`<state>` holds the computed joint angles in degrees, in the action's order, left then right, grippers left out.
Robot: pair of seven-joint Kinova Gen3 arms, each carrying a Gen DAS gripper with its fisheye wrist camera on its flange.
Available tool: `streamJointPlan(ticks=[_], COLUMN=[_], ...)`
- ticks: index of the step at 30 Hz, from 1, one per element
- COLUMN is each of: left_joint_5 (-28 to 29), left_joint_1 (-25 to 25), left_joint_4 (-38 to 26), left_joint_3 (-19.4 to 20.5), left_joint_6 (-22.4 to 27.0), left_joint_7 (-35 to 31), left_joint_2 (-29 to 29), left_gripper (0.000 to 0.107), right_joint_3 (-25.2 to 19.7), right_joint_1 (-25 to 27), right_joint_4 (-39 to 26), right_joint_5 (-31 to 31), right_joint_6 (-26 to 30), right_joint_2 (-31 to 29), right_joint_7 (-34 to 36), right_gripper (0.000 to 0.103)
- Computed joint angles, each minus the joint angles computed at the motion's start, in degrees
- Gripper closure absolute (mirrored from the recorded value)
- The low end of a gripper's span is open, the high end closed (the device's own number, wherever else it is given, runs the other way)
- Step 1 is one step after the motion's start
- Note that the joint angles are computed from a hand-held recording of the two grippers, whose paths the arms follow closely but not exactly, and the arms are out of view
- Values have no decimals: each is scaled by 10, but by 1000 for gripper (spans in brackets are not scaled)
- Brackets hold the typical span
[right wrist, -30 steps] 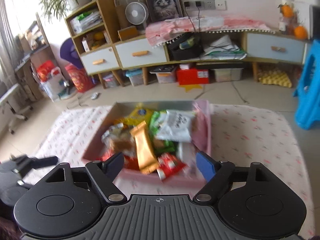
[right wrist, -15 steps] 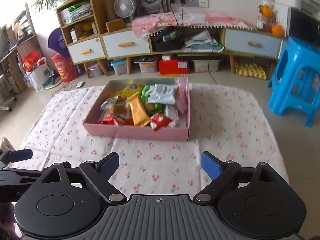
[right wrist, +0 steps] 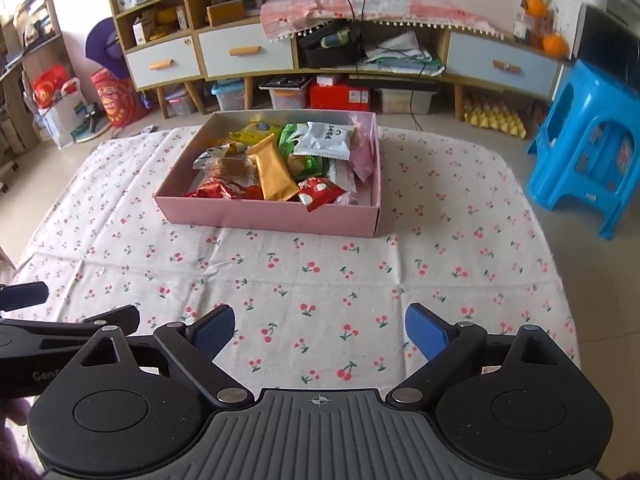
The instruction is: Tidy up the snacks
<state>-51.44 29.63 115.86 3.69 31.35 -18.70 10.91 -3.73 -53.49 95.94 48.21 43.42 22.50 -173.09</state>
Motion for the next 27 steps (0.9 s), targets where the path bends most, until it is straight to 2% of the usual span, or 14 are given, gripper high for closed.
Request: streamJointPlan(ticks=[6, 27], left_joint_5=[-1, 17], left_joint_1=[-2, -10], left_joint_4=[7, 6], left_joint_3=[2, 6], left_joint_6=[-7, -13], left_joint_7=[2, -14], left_joint_2=[-10, -12], left_gripper=[5, 5], right_joint_3=[4, -2], right_joint_1=[-7, 0], right_joint_4=[2, 0], right_joint_5=[20, 7], right_joint_6=[6, -1], right_joint_2=[-3, -3], right_joint_7=[-28, -17], right_gripper=[9, 9])
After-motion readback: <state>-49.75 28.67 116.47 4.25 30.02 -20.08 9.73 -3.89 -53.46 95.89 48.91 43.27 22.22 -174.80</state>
